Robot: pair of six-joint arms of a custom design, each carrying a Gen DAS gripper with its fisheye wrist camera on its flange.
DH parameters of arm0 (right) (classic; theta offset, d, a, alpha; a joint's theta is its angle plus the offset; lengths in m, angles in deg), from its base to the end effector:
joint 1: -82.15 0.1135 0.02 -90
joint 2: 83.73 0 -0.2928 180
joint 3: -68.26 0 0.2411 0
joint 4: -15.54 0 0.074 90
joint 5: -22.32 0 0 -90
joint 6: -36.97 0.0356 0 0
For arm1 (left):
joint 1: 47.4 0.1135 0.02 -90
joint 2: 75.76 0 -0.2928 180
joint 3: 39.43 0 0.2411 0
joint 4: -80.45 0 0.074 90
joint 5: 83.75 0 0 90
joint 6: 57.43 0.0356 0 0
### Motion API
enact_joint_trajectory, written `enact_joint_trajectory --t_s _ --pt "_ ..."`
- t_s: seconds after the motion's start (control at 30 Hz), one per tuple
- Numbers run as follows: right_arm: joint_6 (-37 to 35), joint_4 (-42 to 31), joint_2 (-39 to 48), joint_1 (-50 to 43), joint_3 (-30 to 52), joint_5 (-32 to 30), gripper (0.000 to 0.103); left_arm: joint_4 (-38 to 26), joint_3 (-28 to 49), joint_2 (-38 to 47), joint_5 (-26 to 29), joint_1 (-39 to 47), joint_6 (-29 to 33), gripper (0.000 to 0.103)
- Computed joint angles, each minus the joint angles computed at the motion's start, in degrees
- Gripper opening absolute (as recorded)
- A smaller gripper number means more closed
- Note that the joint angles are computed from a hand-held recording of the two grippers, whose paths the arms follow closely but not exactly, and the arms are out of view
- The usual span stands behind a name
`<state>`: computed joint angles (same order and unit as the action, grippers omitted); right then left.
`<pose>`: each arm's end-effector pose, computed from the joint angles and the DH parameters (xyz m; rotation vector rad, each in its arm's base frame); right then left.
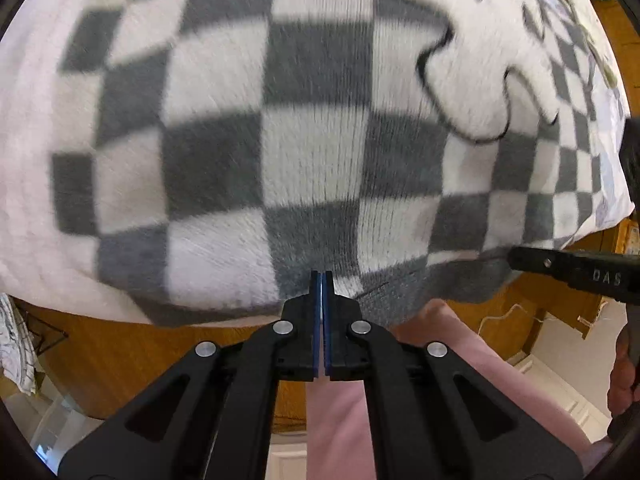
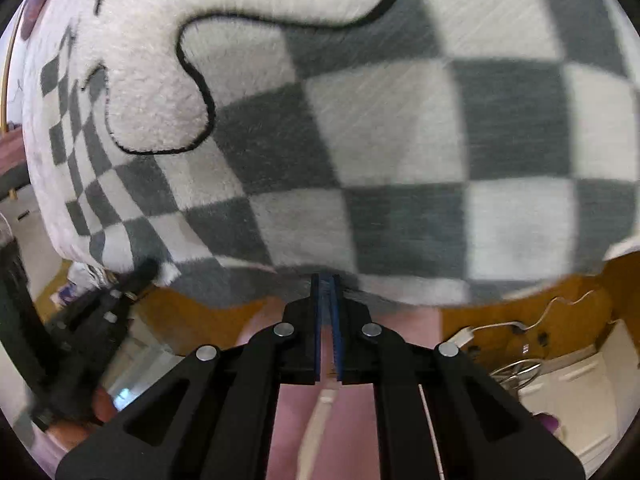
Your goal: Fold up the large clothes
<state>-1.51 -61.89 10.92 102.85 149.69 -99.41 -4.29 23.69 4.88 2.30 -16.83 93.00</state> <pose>0.2527 0.1155 0.2459 -0.7323 -2.6401 -0.6199 0.1529 0.0932 0.2228 -0.7676 -2.8367 0.1541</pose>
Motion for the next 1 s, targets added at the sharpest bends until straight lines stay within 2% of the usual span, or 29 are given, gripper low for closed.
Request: enact_joint_trajectory --t_s 0.03,0.07,0.1,0.13,0.17,0.2,0.27,0.37,0.4,0.47,0.5,0.57,0.6,0.67,0.77,0.9,1.0 --pt "0.79 -1.14 -0.46 -0.2 1.51 -0.16 0.013 -1.29 1.91 -0.23 0.94 -0.11 -0.23 0.015" --pt "2.12 -1.83 -2.41 -0.56 1.35 -0.23 0.029 -2.61 3.46 -0.87 1.49 -1.45 -2.15 0.037" --pt "5.09 -2.66 -4.79 0.75 1.57 -0.03 0.041 -4.57 5.29 -1.77 5.05 -5.41 -6.01 0.048" --pt "4.02 -5.16 -5.85 -0.83 2.35 1.7 0.066 -4.31 6.51 -1.15 4.91 -6.49 -7.4 0.049" --pt "2.06 -9.01 -6.51 -2.86 4.54 3.98 0.076 -4.78 7.62 -0.95 5.36 -7.38 -8.13 0.051" --pt "0.36 -12.25 -6.73 -4.5 7.11 6.16 0.078 -5.16 8.54 -1.16 5.35 -8.88 -9.61 0.058" --pt "-2.98 -16.32 -7.27 -7.93 9.82 7.68 0.085 -5.43 11.01 -0.16 5.94 -9.49 -10.5 0.061" --pt "-3.47 -18.59 -5.12 -10.46 14.6 9.47 0.089 -6.44 15.17 1.09 7.33 -12.88 -14.67 0.074" --pt "-3.76 -18.79 -4.34 -11.22 15.62 9.89 0.09 -6.57 12.8 -1.33 7.57 -13.38 -15.01 0.075" --pt "-6.97 -21.2 -4.27 -15.64 17.12 10.88 0.093 -6.9 14.34 -0.75 8.74 -15.3 -16.86 0.079" --pt "-7.59 -21.52 -4.28 -16.8 17.4 11.43 0.093 -7.53 14.81 -0.98 9.04 -14.21 -15.76 0.081" --pt "-4.53 -19.32 -5.95 -16.24 15.57 12.76 0.093 -7.63 16.39 -0.18 10.21 -15.48 -17.06 0.081" --pt "-6.78 -18.95 -6.51 -19.83 14.79 12.58 0.093 -8.16 16.73 -0.56 10.59 -16.18 -17.83 0.081" --pt "-7.74 -13.36 -6.58 -23.42 10.27 11.7 0.093 -8.03 15.6 -2.21 11.38 -17.93 -19.43 0.081" --pt "-12.53 -9.96 -5.84 -31.45 7.58 10.31 0.093 -7.47 17.61 -1.17 11.9 -22.28 -22.66 0.081" --pt "-17.46 -3.91 -2.73 -37.29 4.76 8.83 0.093 -6.32 19.96 -0.18 11.23 -28.85 -27.96 0.081" --pt "-24.01 0.92 0.78 -40.61 3.87 7.44 0.093 -5.52 20.63 0.59 11.73 -32.69 -32.07 0.081"
